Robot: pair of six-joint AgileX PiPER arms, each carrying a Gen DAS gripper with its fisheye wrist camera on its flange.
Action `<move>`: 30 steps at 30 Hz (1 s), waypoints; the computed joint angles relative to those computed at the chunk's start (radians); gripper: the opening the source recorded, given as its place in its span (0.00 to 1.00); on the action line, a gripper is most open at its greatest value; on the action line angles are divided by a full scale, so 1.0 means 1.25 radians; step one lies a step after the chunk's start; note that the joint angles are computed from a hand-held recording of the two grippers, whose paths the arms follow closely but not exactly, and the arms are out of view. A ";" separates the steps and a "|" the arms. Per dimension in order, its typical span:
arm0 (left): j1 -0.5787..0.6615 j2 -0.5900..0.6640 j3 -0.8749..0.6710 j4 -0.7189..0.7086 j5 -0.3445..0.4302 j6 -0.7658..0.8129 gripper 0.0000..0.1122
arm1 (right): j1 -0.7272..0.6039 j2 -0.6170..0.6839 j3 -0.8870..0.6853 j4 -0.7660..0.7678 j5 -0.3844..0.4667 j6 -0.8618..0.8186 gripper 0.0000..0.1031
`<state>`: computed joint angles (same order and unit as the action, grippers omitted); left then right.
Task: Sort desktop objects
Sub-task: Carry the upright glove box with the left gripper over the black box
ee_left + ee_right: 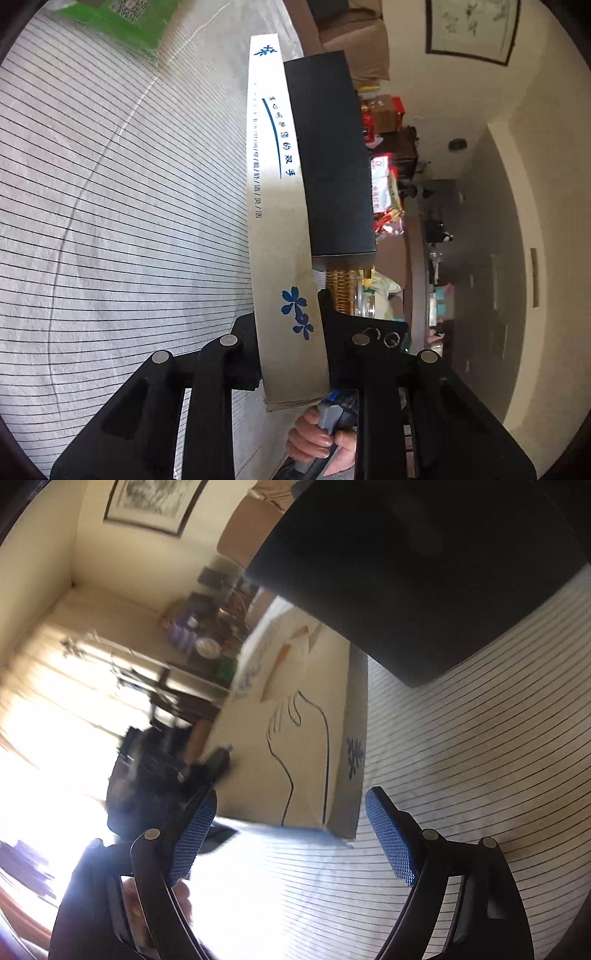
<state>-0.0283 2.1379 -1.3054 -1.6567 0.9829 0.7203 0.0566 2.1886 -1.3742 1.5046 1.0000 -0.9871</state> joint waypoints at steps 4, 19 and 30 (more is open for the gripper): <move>0.003 -0.010 0.003 -0.013 0.027 0.030 0.22 | -0.011 0.024 -0.010 0.066 0.067 0.017 0.71; 0.039 -0.114 0.075 -0.003 0.077 0.086 0.25 | 0.024 -0.030 -0.049 0.074 0.090 -0.015 0.45; 0.027 -0.175 0.075 0.030 0.066 0.056 0.26 | -0.001 -0.067 -0.035 0.062 0.107 -0.017 0.44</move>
